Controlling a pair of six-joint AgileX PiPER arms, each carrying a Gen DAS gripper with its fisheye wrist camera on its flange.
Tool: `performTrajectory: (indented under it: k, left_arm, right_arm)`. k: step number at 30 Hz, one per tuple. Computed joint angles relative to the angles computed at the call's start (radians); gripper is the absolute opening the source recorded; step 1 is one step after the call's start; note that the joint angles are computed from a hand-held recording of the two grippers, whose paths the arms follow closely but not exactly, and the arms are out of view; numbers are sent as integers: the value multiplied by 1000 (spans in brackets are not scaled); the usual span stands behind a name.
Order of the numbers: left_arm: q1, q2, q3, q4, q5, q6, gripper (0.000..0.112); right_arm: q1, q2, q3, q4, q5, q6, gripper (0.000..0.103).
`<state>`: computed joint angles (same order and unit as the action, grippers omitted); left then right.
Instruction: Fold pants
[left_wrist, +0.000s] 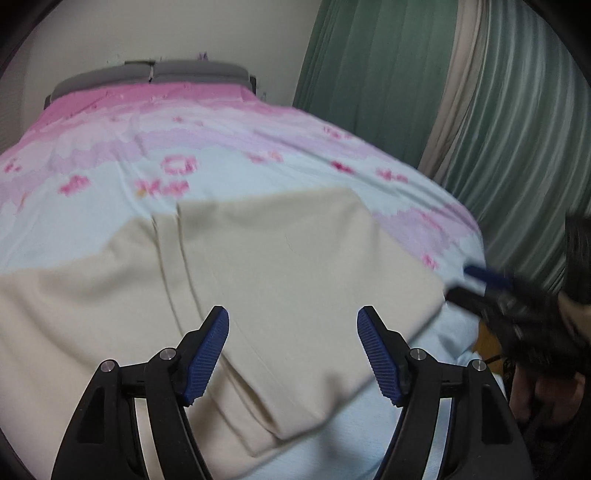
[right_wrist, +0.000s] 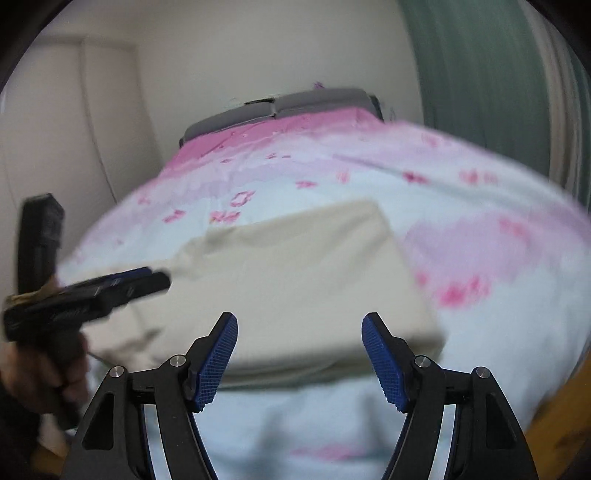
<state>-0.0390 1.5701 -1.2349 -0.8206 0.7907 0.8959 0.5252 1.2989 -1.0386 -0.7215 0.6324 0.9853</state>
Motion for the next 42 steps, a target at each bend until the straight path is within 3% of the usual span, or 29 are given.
performTrajectory:
  k: [6,10,12,14,18,21,23,25,29,32,38,42]
  left_arm:
    - [-62,18,106,93,-126,-72,71]
    - [-91,-5,172,108,-216,-61,71]
    - [-84,-22,174,108,-209,-75,71]
    - [-48,-52,167,71,-167,-71,71]
    - [24,-184,190,99,-157,-115,72]
    - [137,-284,220,180,-172,-220,79]
    - [242,-359,267,280,-237,-320,80]
    - [375,-387,291,272,-263,-323,80]
    - [658,-296,237,105,-163,-288,81]
    - [766,-192,192,-23,-112,-235,81]
    - [841,73,30,-146,10,-277,81]
    - [879,196,-25,-259,91,-282,80]
  right_arm:
    - [-79,108,-49,60,53,-184,71]
    - [-75,129,16,99,84,-233,71]
    - [-72,118,22,82,88,-221,71]
    - [-65,85,27,68,90,-200,71]
    - [-27,21,-5,89,107,-188,71]
    - [10,33,-98,152,117,-265,71]
    - [39,74,-184,233,117,-345,71]
    - [68,121,-262,322,95,-404,75]
    - [127,269,-447,497,68,-535,76]
    - [191,392,-591,528,71,-552,76]
    - [276,682,-948,612,165,-558,76]
    - [287,805,-1114,666,240,-555,76]
